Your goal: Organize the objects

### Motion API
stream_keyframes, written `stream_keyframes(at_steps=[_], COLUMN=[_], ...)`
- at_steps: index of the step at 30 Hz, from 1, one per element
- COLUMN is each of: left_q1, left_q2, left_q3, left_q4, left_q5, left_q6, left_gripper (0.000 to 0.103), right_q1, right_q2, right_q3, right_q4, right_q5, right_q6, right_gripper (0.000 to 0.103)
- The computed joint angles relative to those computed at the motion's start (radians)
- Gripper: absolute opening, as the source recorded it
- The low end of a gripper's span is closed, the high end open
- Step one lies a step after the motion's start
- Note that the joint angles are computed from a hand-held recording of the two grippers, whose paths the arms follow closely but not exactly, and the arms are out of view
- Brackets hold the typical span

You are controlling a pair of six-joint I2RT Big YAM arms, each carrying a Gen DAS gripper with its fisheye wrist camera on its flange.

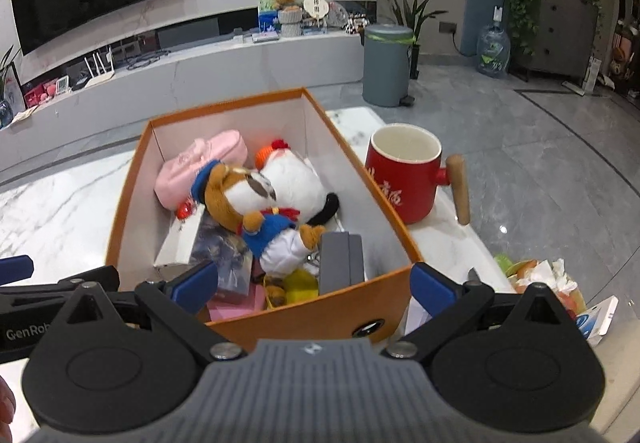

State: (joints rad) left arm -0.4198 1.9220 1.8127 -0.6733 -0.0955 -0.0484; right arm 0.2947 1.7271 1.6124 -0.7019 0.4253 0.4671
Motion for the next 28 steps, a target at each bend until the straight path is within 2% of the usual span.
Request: stream_keyframes(at_steps=[18, 28], left_q1=[-0.001, -0.005], left_q2=[-0.001, -0.019], left_q3=[-0.008, -0.033], left_q4=[-0.007, 0.030], left_q5=[0.000, -0.008], left_q6=[0.000, 0.007], left_gripper=[0.103, 0.103], right_q1=[0.004, 0.007], right_q2=[0.011, 0.000], right_q3=[-0.008, -0.013], right_q4=[0.000, -0.002], right_q5=[0.012, 0.022], right_q6=[-0.002, 0.000], right_gripper=[0.102, 0.102])
